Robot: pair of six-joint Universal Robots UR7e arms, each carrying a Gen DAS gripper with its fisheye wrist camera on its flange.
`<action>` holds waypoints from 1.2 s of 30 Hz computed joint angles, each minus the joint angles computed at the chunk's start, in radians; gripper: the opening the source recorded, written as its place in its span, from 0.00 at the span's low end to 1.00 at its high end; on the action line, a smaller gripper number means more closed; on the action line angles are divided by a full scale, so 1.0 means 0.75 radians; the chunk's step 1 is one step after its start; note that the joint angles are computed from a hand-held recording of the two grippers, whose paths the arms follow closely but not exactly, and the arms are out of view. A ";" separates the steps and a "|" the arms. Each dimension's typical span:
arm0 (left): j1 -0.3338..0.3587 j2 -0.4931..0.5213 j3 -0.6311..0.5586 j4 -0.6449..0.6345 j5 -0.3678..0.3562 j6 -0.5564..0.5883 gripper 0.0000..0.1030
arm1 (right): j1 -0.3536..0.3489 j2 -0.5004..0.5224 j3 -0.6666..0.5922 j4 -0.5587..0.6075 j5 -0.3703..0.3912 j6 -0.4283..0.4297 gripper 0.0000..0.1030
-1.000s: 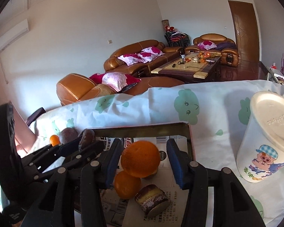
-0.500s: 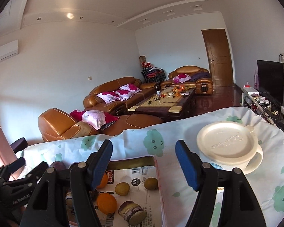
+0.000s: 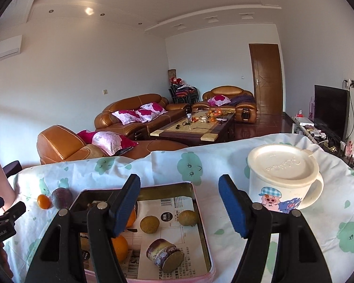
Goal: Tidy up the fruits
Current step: 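Grasp the purple passion fruit with the right tool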
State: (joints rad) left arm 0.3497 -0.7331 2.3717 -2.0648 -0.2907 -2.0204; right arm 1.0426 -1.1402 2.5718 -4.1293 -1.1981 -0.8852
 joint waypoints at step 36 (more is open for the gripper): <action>0.109 -0.365 0.161 0.512 -0.130 -0.275 0.99 | 0.754 0.676 -0.307 0.063 -0.798 0.004 0.68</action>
